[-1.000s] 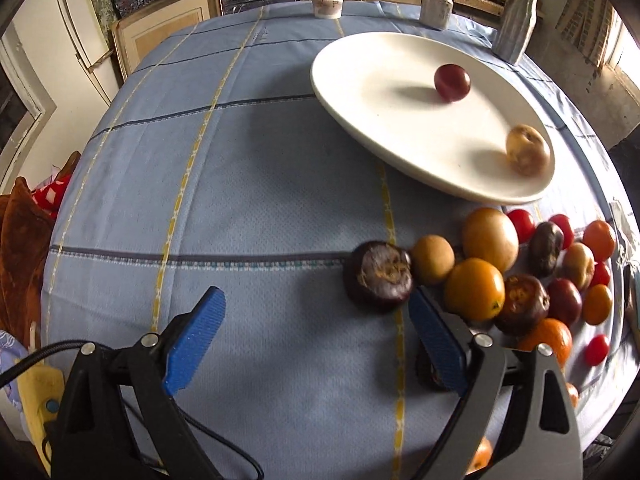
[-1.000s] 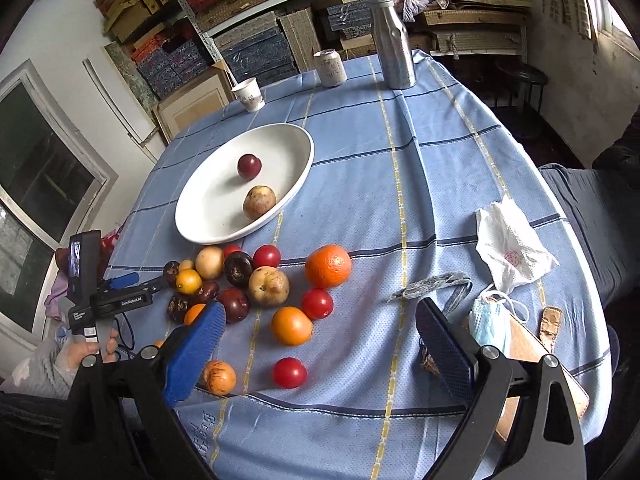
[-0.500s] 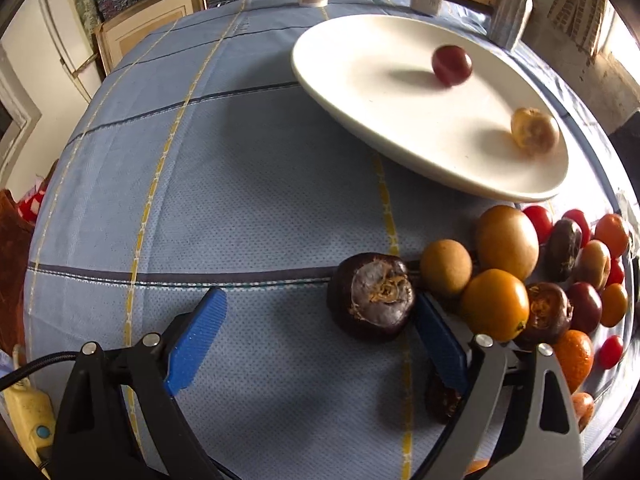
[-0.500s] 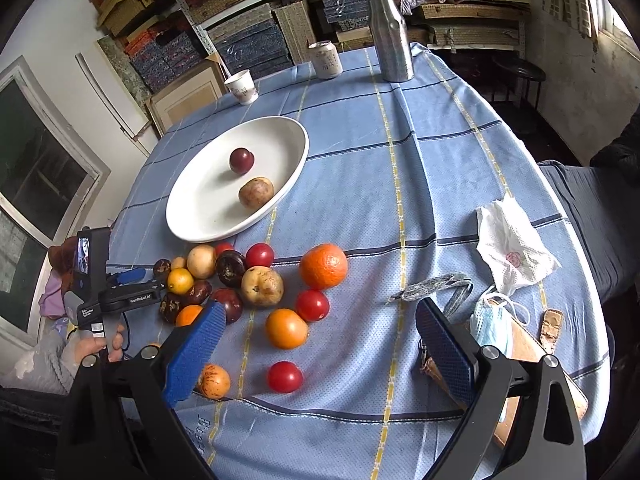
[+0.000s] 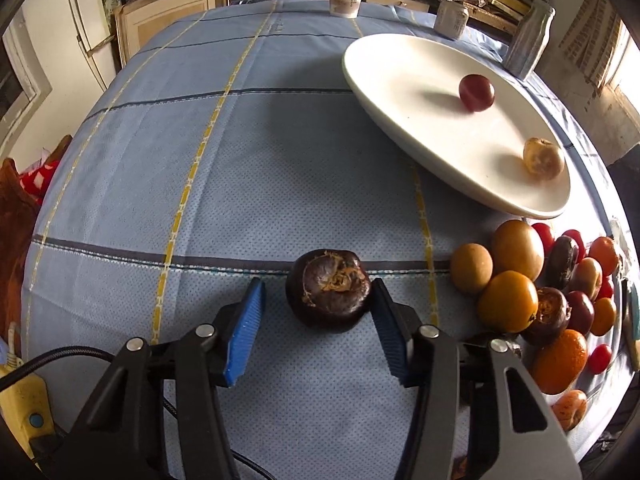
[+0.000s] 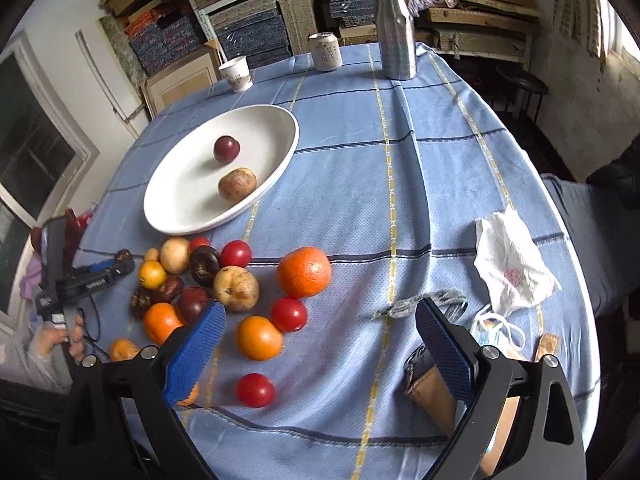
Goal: Organize fruits
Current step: 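Grasp the dark mangosteen with the left tool while the right tool grasps the tangerine, then place the mangosteen and tangerine on the white plate and open both tools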
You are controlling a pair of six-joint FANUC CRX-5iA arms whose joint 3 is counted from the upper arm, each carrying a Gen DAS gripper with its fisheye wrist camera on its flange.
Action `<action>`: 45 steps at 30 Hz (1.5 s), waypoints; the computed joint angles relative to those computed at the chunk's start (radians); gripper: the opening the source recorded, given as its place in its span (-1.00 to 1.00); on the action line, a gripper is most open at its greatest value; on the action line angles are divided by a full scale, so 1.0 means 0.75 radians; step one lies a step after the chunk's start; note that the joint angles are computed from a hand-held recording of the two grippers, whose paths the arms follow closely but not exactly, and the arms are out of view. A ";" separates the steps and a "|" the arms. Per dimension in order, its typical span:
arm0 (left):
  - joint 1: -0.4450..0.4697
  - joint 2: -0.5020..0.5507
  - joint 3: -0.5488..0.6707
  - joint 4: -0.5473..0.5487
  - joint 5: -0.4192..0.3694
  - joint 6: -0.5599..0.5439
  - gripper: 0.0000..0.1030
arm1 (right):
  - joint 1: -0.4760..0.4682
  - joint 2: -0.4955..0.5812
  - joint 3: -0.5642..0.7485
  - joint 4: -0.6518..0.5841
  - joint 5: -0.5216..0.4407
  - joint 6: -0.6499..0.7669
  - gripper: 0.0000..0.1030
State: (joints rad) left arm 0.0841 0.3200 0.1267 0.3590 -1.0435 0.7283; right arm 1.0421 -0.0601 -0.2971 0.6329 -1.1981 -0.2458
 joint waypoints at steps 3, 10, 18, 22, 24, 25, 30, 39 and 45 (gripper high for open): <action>-0.015 -0.005 -0.004 -0.022 0.027 0.001 0.04 | -0.040 0.012 -0.007 -0.026 0.052 0.070 0.84; -0.020 -0.005 -0.007 -0.020 0.042 0.014 0.05 | -0.147 0.088 0.047 -0.119 0.148 0.272 0.56; -0.016 -0.018 -0.030 -0.009 0.058 0.006 0.05 | -0.252 0.153 0.092 -0.251 0.249 0.414 0.27; -0.009 -0.013 -0.021 0.004 0.032 0.004 -0.07 | -0.264 0.147 0.076 -0.266 0.335 0.433 -0.12; -0.002 -0.014 -0.019 0.026 0.004 -0.007 -0.20 | -0.254 0.167 0.102 -0.264 0.306 0.468 -0.12; 0.000 -0.013 -0.017 0.031 -0.008 -0.005 -0.20 | -0.253 0.163 0.097 -0.265 0.317 0.454 -0.12; 0.015 -0.021 -0.030 0.063 -0.035 -0.017 -0.20 | -0.230 0.133 0.060 -0.221 0.320 0.373 -0.13; -0.006 -0.027 0.065 0.165 -0.038 -0.077 -0.20 | -0.213 0.071 0.048 -0.029 0.258 0.273 -0.13; -0.120 0.101 0.308 0.220 -0.051 -0.021 -0.20 | -0.352 0.166 0.213 0.080 0.337 0.445 -0.13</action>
State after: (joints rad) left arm -0.0062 0.3956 0.3580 0.5242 -1.0818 0.7127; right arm 0.7782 0.0641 -0.1374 0.6929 -0.9453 0.0879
